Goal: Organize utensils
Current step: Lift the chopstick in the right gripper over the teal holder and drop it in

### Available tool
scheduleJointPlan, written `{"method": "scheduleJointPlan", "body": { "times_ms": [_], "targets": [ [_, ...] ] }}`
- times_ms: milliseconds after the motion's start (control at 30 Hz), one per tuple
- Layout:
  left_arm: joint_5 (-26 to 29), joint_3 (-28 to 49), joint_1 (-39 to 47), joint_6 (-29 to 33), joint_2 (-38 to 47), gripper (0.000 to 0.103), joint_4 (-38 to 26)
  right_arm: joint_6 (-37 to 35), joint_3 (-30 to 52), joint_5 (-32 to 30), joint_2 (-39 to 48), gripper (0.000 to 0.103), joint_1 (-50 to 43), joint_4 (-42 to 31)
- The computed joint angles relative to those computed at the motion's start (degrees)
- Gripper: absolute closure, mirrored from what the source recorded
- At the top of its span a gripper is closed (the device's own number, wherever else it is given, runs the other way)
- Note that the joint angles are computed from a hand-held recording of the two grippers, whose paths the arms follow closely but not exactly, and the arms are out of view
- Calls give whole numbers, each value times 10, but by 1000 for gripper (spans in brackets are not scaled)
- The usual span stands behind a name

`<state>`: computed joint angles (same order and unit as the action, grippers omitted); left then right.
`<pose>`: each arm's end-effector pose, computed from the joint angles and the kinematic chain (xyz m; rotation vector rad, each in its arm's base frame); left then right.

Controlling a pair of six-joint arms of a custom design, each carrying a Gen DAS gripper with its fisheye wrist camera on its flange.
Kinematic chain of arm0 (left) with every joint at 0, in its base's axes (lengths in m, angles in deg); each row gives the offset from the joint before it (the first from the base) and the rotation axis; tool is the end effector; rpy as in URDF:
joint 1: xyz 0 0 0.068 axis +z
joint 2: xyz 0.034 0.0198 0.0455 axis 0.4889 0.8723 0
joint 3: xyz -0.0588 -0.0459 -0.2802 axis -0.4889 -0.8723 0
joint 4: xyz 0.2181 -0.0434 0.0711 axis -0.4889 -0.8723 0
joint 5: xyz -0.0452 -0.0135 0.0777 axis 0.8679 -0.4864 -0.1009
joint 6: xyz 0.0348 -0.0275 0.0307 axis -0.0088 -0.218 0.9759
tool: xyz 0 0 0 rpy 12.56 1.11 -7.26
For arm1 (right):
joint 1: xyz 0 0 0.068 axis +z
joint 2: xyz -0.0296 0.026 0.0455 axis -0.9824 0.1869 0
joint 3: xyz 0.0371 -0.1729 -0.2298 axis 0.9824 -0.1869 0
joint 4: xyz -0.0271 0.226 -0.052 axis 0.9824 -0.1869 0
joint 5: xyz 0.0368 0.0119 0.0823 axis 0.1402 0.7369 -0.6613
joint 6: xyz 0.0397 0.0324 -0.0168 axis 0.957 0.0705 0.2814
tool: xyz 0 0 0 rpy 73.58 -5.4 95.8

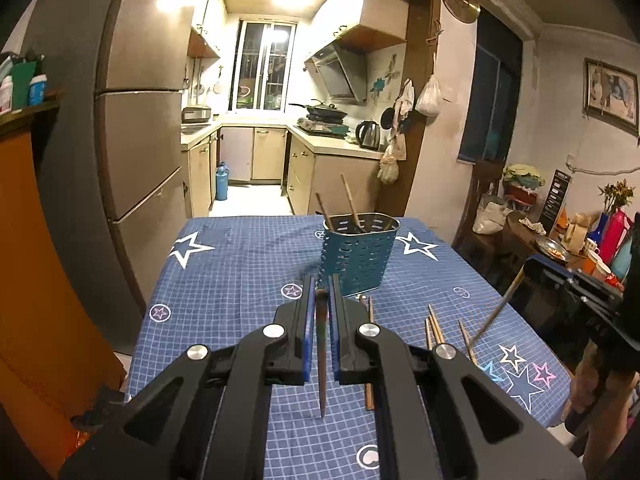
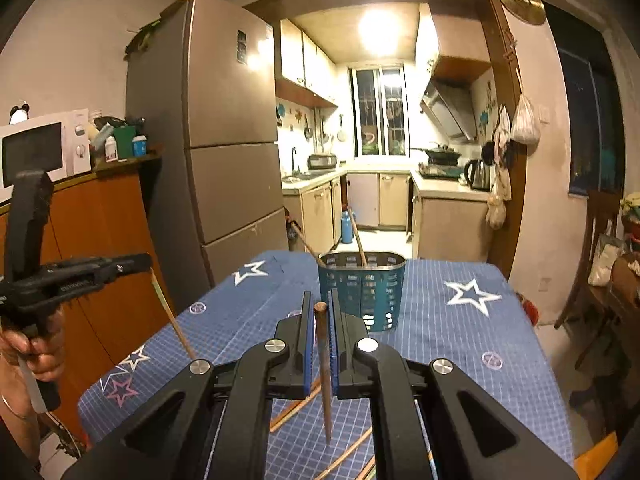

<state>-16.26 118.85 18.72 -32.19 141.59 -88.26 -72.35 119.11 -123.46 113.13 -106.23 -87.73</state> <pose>0.1862 -0.0315 0.2855 -0.0407 2.0386 -0.1325 0.1672 -0.0522 0.2730 -0.4615 1.8548 0.4541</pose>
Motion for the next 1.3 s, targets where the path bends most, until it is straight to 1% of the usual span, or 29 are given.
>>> {"method": "scheduleJointPlan", "body": {
  "times_ms": [100,233,300,433,567,700,800,967,1067,1133,1167,1233,1300],
  "targets": [
    [-57,4,-43,-4,12,98,3,-4,13,-19,-3,95,-14,-15],
    [-139,8,-102,-15,35,97,8,-3,16,-25,-4,95,-19,-20],
    [-168,14,-117,-15,44,97,6,-5,21,-32,-3,95,-25,-29],
    [-244,21,-161,-16,62,97,5,-10,23,-37,-3,95,-29,-38],
    [-295,29,-192,-23,73,97,-1,-4,23,-39,-6,95,-29,-37],
    [-331,36,-203,-17,82,97,0,-5,27,-39,-5,95,-29,-40],
    [-338,47,-205,-16,87,97,-6,4,42,-26,5,95,-16,-36],
    [-340,80,-202,-8,109,97,-12,53,89,17,41,95,28,-7],
    [-319,124,-187,13,134,97,-10,87,142,53,85,95,61,9],
    [-302,162,-175,25,155,97,-12,109,185,71,119,95,80,8],
    [-285,199,-162,30,173,97,-21,121,209,84,136,95,90,10],
    [-254,248,-142,38,197,97,-29,142,258,110,169,95,111,12],
    [-231,324,-128,47,236,98,-50,156,303,138,197,95,131,13]
  ]
}}
